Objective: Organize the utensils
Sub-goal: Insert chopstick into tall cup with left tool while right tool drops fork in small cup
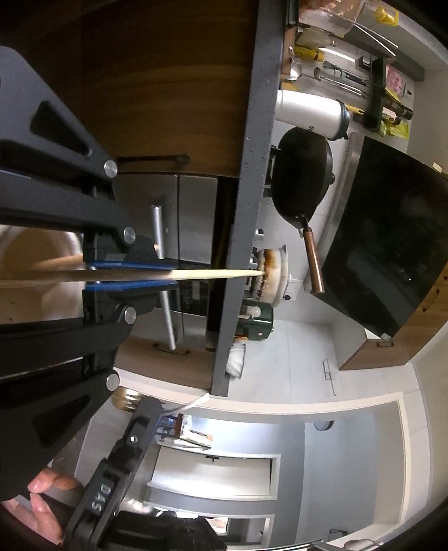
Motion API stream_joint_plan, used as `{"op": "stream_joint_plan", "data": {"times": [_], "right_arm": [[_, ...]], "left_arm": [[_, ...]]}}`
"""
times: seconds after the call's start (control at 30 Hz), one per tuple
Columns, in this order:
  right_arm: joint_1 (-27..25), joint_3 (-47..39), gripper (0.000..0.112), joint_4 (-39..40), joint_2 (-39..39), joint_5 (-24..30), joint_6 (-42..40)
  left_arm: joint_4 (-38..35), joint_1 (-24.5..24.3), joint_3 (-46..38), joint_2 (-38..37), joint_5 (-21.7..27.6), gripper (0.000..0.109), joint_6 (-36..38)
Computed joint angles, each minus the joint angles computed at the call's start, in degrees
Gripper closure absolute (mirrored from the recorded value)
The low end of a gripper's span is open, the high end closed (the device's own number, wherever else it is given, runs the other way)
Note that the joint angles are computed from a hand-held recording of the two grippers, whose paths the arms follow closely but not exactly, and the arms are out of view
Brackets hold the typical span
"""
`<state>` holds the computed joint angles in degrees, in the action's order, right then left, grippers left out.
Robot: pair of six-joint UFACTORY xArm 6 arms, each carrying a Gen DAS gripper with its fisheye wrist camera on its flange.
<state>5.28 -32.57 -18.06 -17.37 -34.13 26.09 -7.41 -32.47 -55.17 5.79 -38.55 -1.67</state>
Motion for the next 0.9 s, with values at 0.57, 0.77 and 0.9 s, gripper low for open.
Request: {"op": "stream_joint_plan", "data": {"times": [0.57,0.77,0.9], "right_arm": [[1.8,2.0,0.089,0.4,0.3,4.6,-1.5],[3.5,2.2,0.089,7.0,0.2,5.2,-7.3],[4.9,2.3,0.089,12.0,0.3,5.3,-11.4]], "left_arm": [[-2.6,-0.3,8.3,-5.5,2.1,0.103,1.1],[-9.3,-1.6,8.2,-5.5,1.9,0.082,5.9],[-9.4,-1.3,8.6,-5.9,1.5,0.07,5.4]]}}
